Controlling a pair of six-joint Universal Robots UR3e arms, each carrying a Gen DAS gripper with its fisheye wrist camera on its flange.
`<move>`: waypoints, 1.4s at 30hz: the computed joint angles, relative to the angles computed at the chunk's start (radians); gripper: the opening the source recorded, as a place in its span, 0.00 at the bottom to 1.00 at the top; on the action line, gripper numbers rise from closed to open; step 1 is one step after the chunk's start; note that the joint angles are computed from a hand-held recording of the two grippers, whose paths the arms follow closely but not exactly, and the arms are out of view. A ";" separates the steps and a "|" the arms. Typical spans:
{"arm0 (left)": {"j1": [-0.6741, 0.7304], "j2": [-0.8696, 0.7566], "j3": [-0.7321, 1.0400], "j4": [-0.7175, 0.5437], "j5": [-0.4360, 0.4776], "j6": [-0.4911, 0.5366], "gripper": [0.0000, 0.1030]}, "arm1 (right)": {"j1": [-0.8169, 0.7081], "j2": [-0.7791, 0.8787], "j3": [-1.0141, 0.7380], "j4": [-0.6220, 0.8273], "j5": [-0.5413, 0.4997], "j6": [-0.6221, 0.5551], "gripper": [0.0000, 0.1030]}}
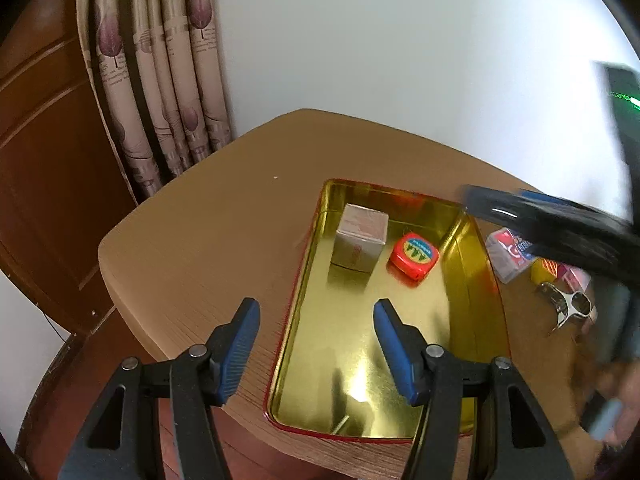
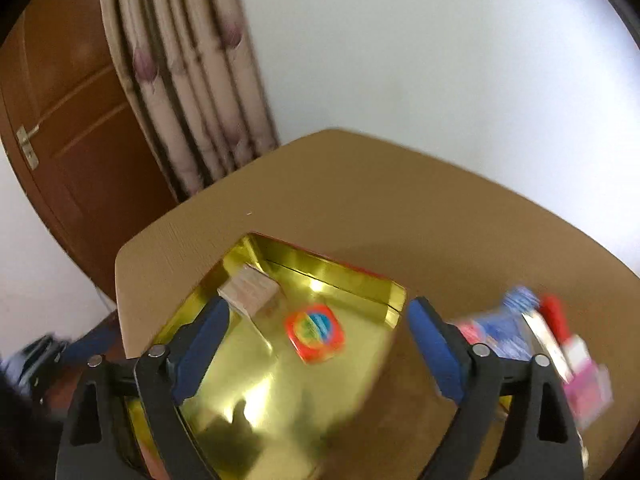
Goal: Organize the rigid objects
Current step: 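Release the MARUBI box in the tin with the left tool while the right tool drops the tape measure there, then grasp the metal clip with the right tool while the left tool approaches the gold-capped tube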
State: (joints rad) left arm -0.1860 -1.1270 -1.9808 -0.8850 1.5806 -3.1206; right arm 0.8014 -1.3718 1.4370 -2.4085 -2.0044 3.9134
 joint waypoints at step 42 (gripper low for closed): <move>-0.275 -0.089 0.007 -0.004 0.125 -0.080 0.59 | -0.264 -0.486 0.347 0.567 0.382 -0.385 0.06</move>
State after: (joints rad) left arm -0.4609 -1.2162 -1.9743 -0.8891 1.7053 -3.2004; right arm 0.5378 -1.8576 1.7836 -1.8414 -1.6228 3.5279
